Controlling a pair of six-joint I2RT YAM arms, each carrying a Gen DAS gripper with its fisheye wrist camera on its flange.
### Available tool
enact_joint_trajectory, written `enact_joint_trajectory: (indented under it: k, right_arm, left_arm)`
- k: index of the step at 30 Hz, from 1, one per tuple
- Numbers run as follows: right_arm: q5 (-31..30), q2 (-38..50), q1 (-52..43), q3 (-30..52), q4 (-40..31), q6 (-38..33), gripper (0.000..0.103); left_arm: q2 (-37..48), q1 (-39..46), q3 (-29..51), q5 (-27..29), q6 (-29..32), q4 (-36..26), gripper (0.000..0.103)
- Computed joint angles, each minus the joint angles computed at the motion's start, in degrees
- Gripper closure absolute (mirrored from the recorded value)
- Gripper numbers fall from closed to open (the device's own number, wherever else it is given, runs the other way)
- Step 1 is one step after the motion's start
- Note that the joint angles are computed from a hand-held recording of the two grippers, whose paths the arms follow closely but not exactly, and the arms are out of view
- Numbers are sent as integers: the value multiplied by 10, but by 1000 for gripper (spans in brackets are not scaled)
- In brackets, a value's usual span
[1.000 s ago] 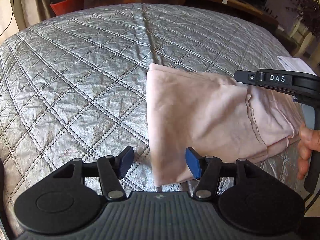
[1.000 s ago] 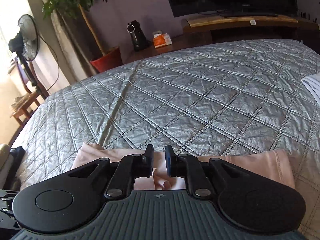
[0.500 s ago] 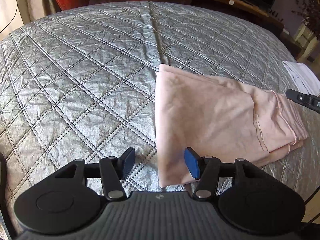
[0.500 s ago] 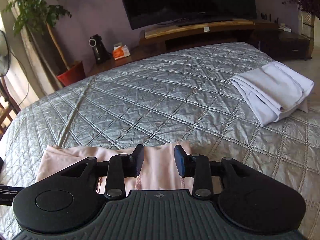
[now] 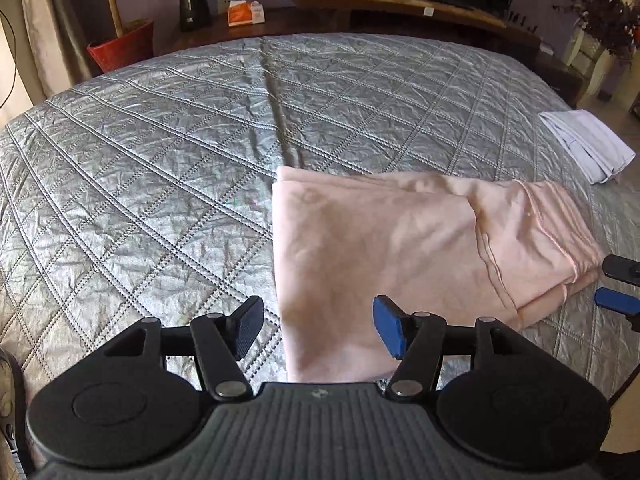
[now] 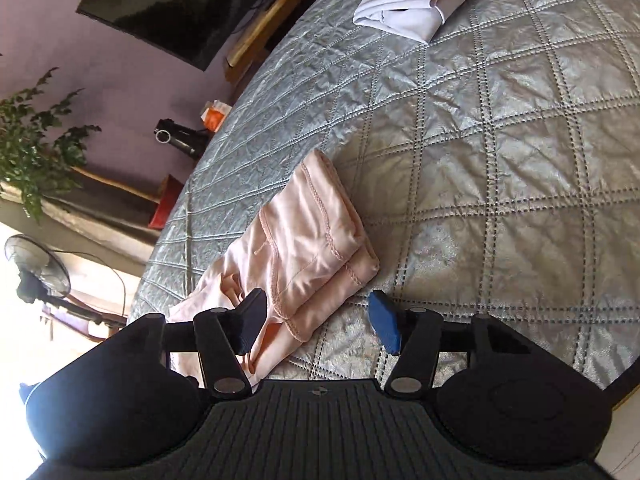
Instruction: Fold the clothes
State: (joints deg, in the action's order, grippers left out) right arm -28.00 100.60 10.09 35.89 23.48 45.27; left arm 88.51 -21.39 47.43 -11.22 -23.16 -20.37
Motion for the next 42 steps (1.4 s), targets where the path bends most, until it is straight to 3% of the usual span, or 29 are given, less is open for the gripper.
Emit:
enact_joint_trajectory:
  k: [4, 6, 12, 15, 18, 20, 22, 24, 32, 38, 42]
  right_arm:
    - [6, 60, -2, -26, 155, 106, 40]
    - [13, 86, 1, -20, 194, 115, 40]
    - [131, 50, 21, -10, 132, 15, 38]
    - [122, 67, 10, -4, 148, 21, 37]
    - [194, 21, 54, 33, 52, -94, 38]
    - [206, -27, 93, 34, 38, -227, 35]
    - [226, -46, 125, 61, -14, -314, 32]
    - [242, -47, 144, 94, -75, -369, 34]
    - [255, -29, 310, 181, -180, -626, 26]
    - [335, 72, 432, 284, -246, -704, 33]
    - [384, 124, 464, 327, -276, -733, 49]
  left_arm:
    - [15, -21, -3, -22, 4, 10, 47]
    - [15, -28, -2, -36, 8, 11, 47]
    - [19, -26, 5, -49, 6, -2, 46]
    - [22, -25, 10, -48, 7, -6, 44]
    - [-10, -5, -4, -31, -14, 7, 47]
    - [-29, 18, -9, -22, -24, 9, 46]
    - [-36, 42, -6, -18, -31, 1, 45]
    - [-33, 63, -2, -5, -42, -6, 45]
    - [-65, 147, 9, 12, -57, -27, 45]
    - [-93, 226, 18, 21, -51, -40, 43]
    - [-94, 238, 17, 36, -37, -43, 43]
